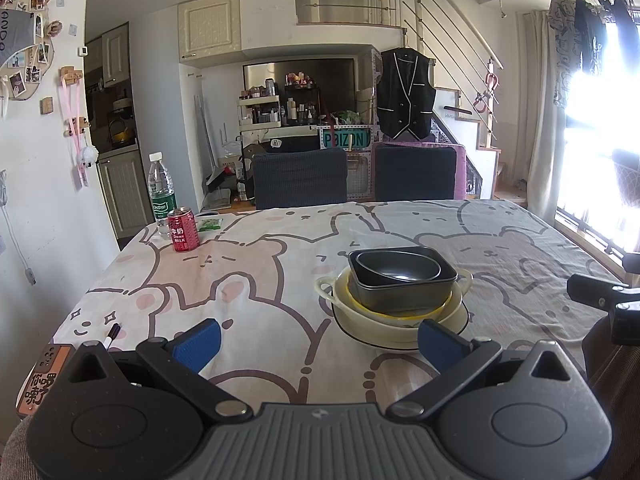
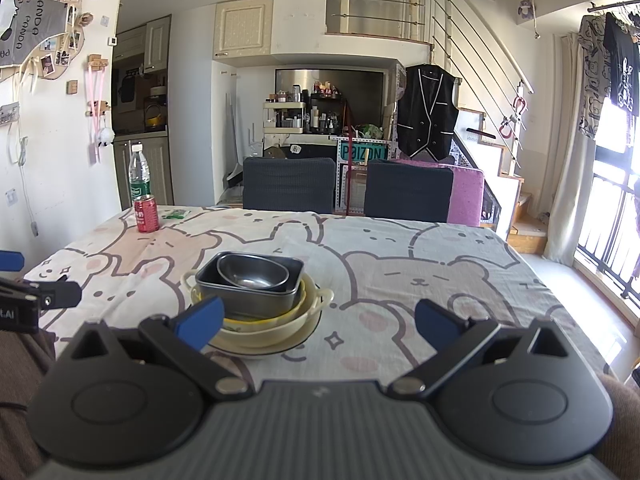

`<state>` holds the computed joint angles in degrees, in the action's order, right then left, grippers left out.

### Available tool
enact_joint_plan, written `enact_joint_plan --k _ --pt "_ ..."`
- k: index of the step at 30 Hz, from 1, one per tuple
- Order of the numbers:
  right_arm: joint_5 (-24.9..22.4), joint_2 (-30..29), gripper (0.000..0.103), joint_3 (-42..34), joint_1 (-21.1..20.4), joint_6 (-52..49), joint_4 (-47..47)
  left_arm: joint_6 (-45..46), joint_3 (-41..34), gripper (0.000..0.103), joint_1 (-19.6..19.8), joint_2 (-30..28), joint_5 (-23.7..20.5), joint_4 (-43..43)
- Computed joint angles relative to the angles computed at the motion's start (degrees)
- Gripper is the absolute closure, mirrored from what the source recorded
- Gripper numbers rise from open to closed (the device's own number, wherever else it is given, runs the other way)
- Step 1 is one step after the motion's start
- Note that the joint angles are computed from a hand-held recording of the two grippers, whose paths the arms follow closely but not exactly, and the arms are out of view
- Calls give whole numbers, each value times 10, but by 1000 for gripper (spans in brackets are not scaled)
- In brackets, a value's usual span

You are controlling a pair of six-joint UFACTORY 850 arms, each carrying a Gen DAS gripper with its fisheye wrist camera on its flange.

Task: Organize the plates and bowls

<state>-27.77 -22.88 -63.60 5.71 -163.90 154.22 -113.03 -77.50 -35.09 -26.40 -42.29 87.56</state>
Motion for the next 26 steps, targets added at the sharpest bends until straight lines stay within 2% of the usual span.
enact_joint_plan --k 26 --pt "0 0 0 0 -1 2 -2 6 -9 0 -1 -5 1 -3"
